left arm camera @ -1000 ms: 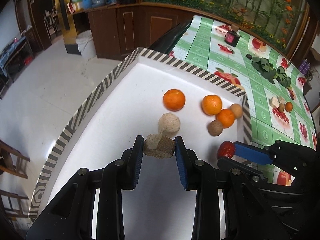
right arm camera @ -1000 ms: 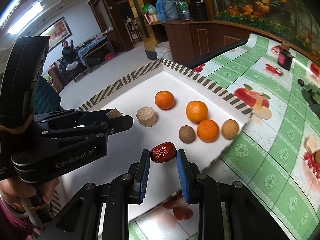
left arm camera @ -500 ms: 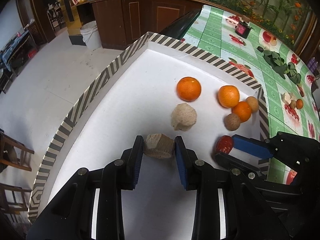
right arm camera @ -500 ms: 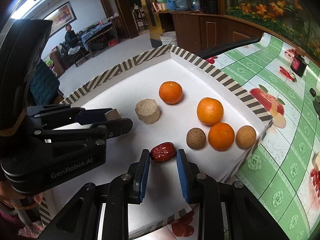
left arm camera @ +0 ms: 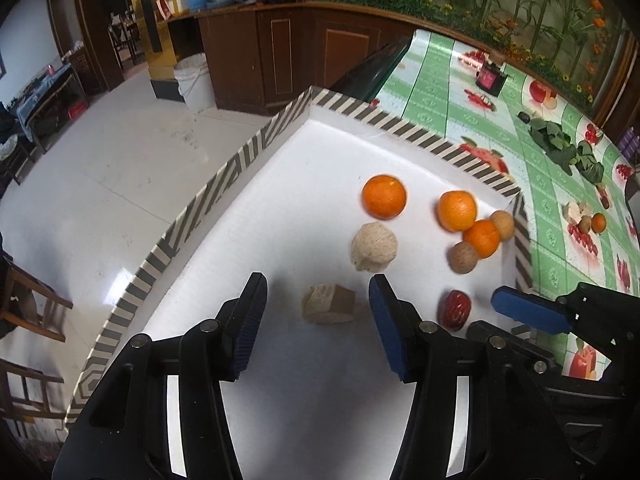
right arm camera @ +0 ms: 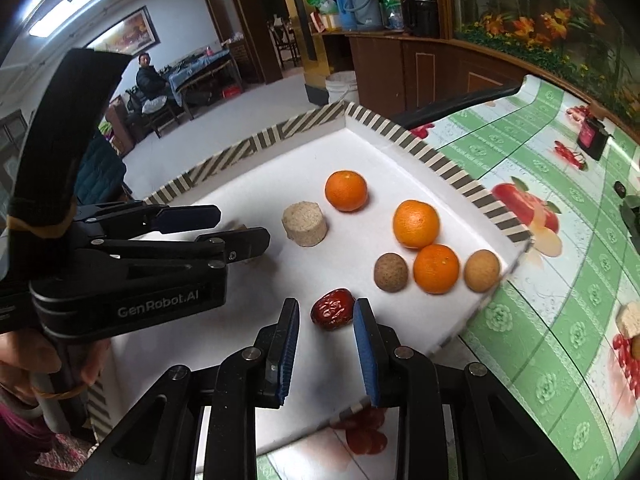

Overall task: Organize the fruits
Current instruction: 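Open both grippers to drop the tan block and red date into the tray, then grasp a porous tan block with the left gripper while the right gripper grasps a brown round fruit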

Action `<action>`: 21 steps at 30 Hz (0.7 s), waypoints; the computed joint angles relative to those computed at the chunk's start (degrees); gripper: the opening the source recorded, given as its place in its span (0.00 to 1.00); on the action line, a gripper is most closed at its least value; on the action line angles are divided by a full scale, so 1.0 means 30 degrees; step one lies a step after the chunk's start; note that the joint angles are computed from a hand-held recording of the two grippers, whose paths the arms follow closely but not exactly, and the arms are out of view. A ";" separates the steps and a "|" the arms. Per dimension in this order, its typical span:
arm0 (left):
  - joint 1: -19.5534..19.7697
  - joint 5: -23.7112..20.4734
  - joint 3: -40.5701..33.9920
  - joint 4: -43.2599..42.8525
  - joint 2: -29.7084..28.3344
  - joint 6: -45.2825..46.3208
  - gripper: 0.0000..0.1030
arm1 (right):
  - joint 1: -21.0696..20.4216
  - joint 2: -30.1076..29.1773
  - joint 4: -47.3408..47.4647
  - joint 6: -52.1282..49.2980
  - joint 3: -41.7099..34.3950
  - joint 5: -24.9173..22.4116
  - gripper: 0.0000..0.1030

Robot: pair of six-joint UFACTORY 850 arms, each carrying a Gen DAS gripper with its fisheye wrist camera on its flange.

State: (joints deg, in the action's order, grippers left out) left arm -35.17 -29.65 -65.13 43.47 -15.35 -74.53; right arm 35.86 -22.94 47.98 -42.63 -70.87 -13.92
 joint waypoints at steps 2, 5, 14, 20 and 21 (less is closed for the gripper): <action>-0.0345 -0.0318 0.0020 0.1159 0.0156 -0.1073 0.52 | -0.0093 0.0464 0.1349 -0.1124 0.0491 0.0266 0.26; -0.0854 -0.0785 -0.0038 0.2467 0.0263 -0.2238 0.52 | -0.0328 0.1306 0.4256 -0.3650 0.1359 0.0599 0.26; -0.2622 -0.1746 -0.1043 0.4892 -0.0299 -0.3945 0.52 | -0.1165 0.3075 0.8260 -0.6758 0.3359 0.1443 0.26; -0.3608 -0.2061 -0.2387 0.5100 -0.1400 -0.3653 0.52 | -0.2134 0.4000 1.0740 -0.8752 0.4577 0.1597 0.26; -0.3758 -0.2066 -0.2640 0.5060 -0.1615 -0.3515 0.52 | -0.2301 0.4198 1.1060 -0.8996 0.4815 0.1655 0.26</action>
State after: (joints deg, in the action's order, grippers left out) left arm -46.45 -35.85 -73.05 58.65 -20.20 -85.08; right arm 28.95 -10.35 81.16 -69.62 -56.43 -8.95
